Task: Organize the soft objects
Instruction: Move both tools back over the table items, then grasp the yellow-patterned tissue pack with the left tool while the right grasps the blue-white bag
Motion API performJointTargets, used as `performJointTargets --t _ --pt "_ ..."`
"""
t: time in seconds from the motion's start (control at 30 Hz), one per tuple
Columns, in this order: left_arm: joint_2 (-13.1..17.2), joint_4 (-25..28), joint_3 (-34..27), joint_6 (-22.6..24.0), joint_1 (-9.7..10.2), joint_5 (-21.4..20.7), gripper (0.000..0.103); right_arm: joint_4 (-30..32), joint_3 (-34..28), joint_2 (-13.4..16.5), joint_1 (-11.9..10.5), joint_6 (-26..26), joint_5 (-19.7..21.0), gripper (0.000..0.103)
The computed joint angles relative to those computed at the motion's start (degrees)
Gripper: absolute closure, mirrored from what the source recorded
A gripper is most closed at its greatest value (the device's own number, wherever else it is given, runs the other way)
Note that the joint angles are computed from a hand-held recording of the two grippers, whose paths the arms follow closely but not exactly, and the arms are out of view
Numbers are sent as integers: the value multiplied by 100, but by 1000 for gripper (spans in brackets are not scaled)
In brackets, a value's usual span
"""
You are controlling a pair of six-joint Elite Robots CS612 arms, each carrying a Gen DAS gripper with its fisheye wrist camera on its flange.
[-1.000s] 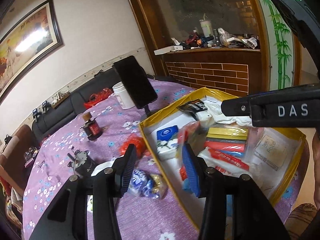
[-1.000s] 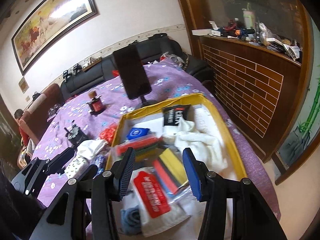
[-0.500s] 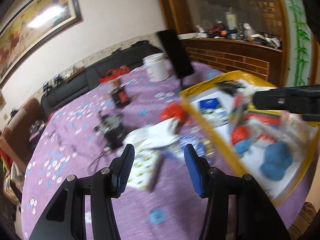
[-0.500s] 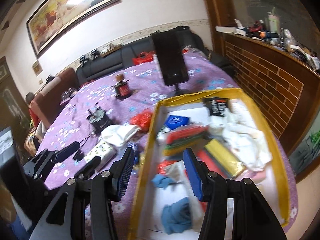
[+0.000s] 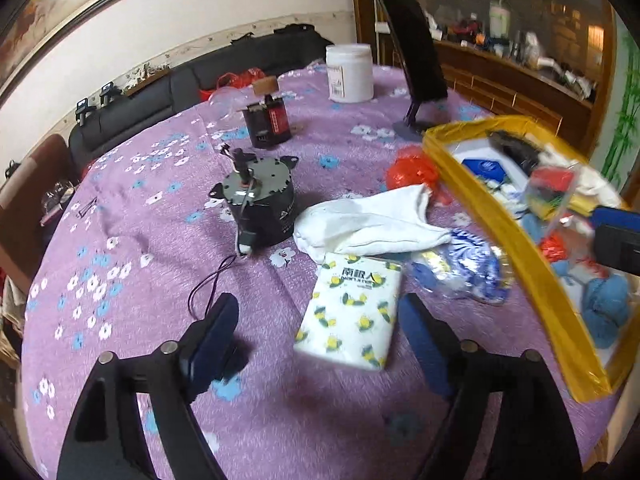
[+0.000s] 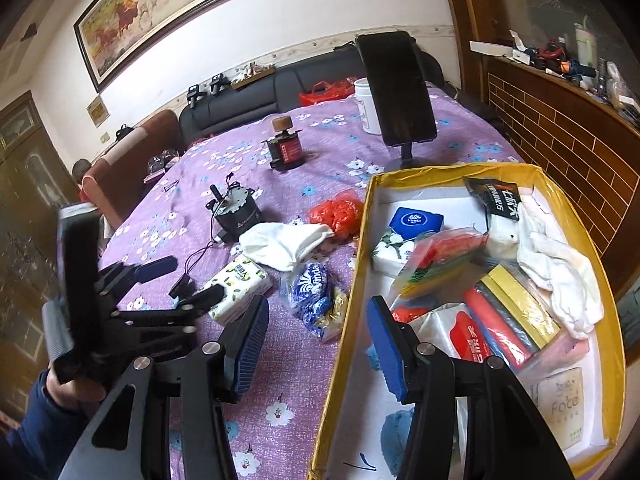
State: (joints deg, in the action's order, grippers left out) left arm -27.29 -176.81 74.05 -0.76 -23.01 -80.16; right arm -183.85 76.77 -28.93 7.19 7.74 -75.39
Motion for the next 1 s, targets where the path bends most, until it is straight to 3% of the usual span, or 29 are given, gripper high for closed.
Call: performJointTargets --t 0.17,0.33,0.4,0.47,0.57,0.73,1.0 --pt "194 703 -465 16 47 -315 21 26 -4 5 -17 -24 32 47" --pt "364 972 -759 -135 67 -367 22 68 -35 15 -18 -58 7 47" --pt "396 958 -783 -138 49 -247 32 83 -53 23 -18 -69 18 47" --pt "392 904 -771 -185 75 -434 52 124 -80 32 -12 -84 20 46" --pt "359 816 -684 -141 44 -248 52 185 -117 38 3 -116 8 46" --pt "169 718 -320 -297 73 -322 52 277 -163 41 26 -228 -38 46" --pt "-273 -70 733 -717 172 -272 52 710 -375 96 66 -547 44 46"
